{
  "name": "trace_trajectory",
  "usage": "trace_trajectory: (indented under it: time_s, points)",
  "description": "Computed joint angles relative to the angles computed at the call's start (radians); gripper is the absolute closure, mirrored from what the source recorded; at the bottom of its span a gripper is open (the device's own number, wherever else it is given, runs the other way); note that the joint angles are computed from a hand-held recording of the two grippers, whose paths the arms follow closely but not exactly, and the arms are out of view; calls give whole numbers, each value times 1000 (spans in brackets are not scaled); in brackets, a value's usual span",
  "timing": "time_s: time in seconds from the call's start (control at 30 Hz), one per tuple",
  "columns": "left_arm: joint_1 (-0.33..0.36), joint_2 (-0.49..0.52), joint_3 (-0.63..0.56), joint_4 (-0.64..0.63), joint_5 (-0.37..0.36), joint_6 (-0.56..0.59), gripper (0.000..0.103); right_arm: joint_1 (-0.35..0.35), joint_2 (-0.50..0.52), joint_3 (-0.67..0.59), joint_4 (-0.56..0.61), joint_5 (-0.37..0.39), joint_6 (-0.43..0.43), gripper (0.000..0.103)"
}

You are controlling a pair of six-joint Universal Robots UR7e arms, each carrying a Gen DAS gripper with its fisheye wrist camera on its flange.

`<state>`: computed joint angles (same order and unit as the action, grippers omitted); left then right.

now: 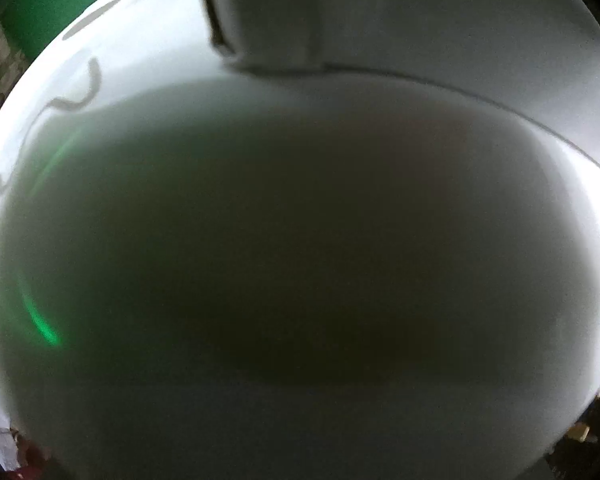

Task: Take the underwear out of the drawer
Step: 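Lower the left tool onto the navy floral lace underwear and close on it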

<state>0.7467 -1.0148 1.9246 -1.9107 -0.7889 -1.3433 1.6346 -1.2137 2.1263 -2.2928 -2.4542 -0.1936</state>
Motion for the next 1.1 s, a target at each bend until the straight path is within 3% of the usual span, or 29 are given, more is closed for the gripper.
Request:
trace_trajectory:
  time_s: [0.3,0.33,0.37,0.4,0.57,0.8,1.1]
  points:
    - [-8,-2,30,-26,35,9,52,-4,-1,5,-2,-1,-5,71]
    - [-10,-3,32,-25,37,6,56,-4,-1,4,0,0,-4,71]
    - [-11,-4,33,-20,39,3,70,-4,-2,5,-2,1,-6,71]
    - [-12,-9,40,-35,34,12,77,-5,-2,7,-7,1,-9,71]
    - [-14,-21,54,-39,6,13,87,-7,-1,11,-15,1,-13,70]
    - [-33,-32,58,4,-63,16,89,-8,1,15,-27,-1,-18,70]
    - [-83,-74,101,68,-169,-82,90,-12,2,21,-46,-5,-30,70]
